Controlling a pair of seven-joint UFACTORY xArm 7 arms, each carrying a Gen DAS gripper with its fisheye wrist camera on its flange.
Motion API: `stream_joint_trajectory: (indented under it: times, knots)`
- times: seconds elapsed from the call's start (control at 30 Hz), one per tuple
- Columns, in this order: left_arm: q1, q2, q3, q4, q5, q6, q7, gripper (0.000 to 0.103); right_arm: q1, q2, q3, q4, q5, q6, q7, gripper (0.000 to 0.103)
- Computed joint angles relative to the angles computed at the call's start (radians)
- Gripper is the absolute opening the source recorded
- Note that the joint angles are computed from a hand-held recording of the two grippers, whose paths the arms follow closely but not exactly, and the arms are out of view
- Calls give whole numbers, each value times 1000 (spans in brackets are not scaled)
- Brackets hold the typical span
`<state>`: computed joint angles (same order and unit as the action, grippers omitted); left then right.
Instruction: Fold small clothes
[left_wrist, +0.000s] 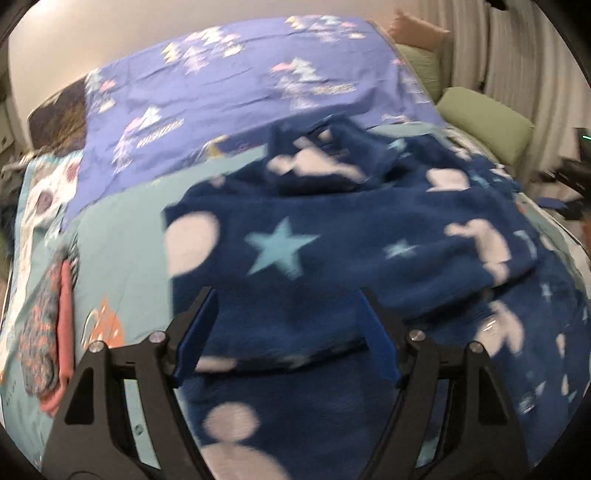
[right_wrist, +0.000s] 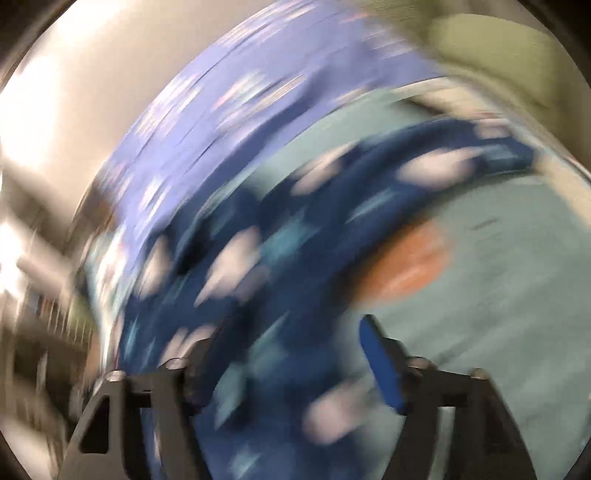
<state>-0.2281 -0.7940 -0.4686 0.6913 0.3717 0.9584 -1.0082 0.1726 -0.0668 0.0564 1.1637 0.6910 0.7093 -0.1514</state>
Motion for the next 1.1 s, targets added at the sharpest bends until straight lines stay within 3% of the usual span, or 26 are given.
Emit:
stream_joint_trajectory:
  times: [0.17, 0.4, 0.57, 0.6, 0.67, 0.7, 0.8, 0.87, 1.0, 1.1]
  knots:
    - [36, 172, -1, 95, 47, -119, 26, 77, -106, 244, -30, 187, 183, -27, 105, 74]
    - [-12, 370, 47, 154, 41, -228, 7, 77, -182, 455, -3, 358, 96, -65, 308, 74]
    - [-46, 369, 92, 98, 38, -321, -17, 80, -237, 532, 55, 415, 97, -164, 314, 73]
    - [-46, 366, 91, 93, 42, -328, -21, 80, -248, 542, 61, 427, 82, -168, 319, 68]
    - [-38, 366, 76, 93, 64, -326, -39, 80, -263, 567, 75, 460, 39, -148, 318, 19]
    - [-36, 369, 72, 97, 71, -320, -44, 80, -280, 572, 88, 472, 34, -126, 307, 7]
    - [-39, 363, 74, 95, 80, -319, -53, 80, -290, 518, 112, 425, 31, -181, 249, 7]
    - [-41, 351, 81, 86, 75, -327, -56, 80, -314, 470, 150, 406, 80, -183, 148, 7]
    - [-25, 302, 63, 83, 81, -297, -95, 80, -309, 360, 196, 406, 189, -130, -77, 7]
    - [-10, 221, 49, 63, 93, -276, -129, 80, -262, 261, 220, 395, 232, -93, -236, 7]
